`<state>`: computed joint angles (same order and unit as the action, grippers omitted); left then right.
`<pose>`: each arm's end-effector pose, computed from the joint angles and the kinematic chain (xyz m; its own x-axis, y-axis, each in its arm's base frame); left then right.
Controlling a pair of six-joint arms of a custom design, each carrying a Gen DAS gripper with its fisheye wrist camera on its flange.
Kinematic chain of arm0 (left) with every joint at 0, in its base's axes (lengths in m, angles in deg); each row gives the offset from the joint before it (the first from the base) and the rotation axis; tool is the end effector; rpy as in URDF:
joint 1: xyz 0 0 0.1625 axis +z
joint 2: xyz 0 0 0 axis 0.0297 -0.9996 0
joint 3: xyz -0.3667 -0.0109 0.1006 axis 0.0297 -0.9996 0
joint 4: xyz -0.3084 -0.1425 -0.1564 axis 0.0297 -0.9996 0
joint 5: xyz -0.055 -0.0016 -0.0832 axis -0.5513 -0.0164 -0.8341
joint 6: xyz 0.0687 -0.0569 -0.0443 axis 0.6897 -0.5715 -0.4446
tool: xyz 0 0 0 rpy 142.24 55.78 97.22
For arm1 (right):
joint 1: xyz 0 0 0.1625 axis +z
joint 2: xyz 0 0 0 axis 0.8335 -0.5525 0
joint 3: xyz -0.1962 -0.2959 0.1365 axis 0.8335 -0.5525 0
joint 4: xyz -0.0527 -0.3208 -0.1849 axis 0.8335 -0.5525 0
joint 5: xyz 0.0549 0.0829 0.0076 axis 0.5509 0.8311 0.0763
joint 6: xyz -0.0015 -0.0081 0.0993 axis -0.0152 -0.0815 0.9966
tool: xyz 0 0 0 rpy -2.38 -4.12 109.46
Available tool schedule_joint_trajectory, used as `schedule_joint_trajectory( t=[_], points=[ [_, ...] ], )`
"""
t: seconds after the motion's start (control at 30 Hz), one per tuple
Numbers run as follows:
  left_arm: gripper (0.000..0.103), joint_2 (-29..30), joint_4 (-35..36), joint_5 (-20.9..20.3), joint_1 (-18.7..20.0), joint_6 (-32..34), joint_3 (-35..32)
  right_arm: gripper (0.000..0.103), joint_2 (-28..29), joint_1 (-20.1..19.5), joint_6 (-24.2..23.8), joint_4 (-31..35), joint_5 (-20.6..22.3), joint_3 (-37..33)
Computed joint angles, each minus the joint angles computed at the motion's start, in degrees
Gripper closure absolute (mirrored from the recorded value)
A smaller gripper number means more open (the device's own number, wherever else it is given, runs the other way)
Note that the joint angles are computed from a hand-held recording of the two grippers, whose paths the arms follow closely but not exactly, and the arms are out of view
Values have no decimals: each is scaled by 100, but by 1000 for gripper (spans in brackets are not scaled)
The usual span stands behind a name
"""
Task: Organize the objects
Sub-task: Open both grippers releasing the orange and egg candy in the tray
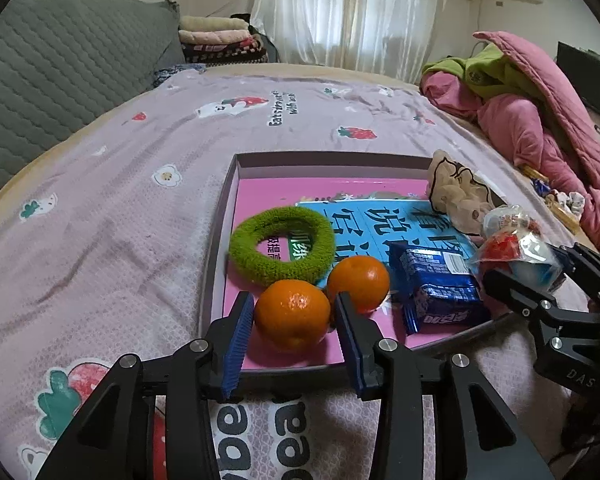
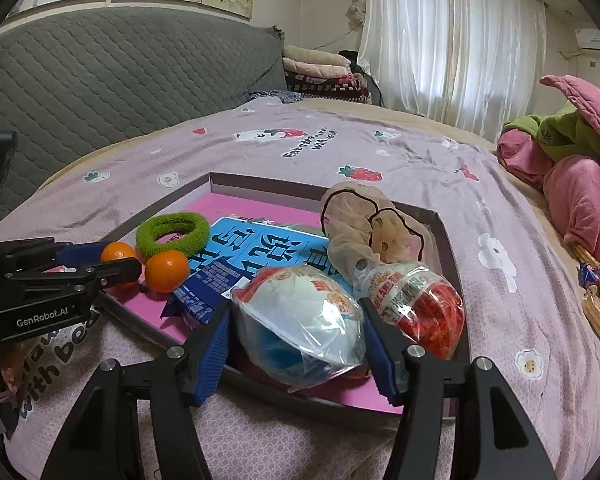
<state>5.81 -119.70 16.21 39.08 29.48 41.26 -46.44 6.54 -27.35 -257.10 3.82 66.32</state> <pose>-0.3052 -0.5436 -0.1405 -0.7480 0.1255 -0.6517 0.5368 0.6919 -0.4829 -0.0999 -0.5113 0.2587 -0.6445 -0.3216 0.6937 -0.7146 0.5761 -0.3969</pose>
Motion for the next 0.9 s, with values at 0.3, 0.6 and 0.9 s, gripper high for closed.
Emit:
schedule_joint_trajectory(
  t=[0.3,0.6,0.9],
  points=[
    [58,-40,2,-7,-53,-70,89,38,-55,-14,2,31,27,47],
    [54,-107,67,39,-98,-216,168,34,-142,-53,14,-64,148,143],
    [44,-208,109,97,-221,-411,279,27,-353,-60,97,-166,261,344]
  ],
)
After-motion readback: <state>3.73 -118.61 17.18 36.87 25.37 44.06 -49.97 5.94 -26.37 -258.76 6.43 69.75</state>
